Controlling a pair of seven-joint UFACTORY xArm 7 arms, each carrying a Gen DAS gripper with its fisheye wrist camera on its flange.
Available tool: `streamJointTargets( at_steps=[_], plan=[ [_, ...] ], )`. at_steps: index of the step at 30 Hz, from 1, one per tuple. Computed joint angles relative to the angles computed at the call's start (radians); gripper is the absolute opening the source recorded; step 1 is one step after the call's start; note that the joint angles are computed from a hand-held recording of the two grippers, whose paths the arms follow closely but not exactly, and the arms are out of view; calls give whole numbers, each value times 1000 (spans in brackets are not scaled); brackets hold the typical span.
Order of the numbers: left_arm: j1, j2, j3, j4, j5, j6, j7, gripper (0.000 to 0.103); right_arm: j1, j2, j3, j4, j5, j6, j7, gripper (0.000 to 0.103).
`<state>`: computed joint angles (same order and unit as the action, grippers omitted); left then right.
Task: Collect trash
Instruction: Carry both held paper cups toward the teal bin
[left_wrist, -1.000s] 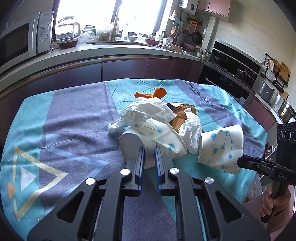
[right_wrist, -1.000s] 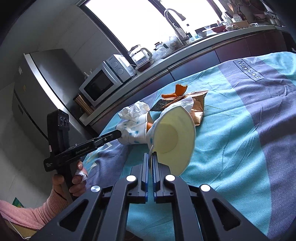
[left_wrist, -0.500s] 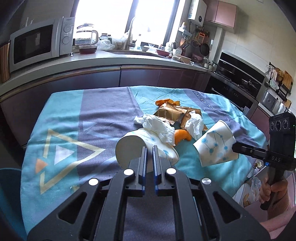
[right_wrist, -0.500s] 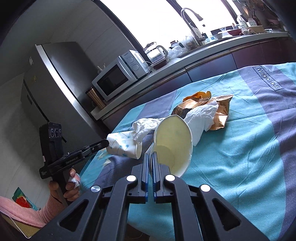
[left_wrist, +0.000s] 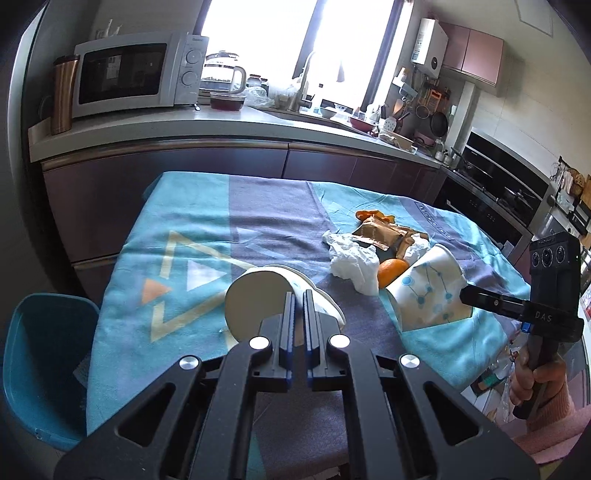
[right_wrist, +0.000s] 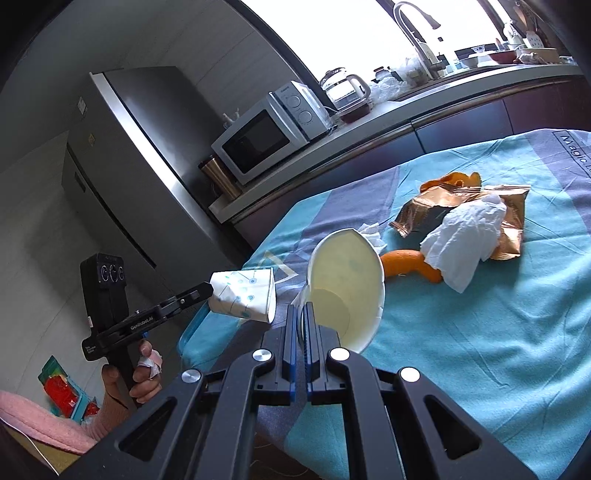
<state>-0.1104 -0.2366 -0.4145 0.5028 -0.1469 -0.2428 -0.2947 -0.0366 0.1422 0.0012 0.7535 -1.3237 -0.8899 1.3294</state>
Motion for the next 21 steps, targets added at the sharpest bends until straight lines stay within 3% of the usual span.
streamJointTargets(
  at_steps=[21],
  plan=[
    [31, -298, 59, -229, 49, 26, -161, 3, 151, 174, 42, 317, -158, 16, 183, 3]
  ],
)
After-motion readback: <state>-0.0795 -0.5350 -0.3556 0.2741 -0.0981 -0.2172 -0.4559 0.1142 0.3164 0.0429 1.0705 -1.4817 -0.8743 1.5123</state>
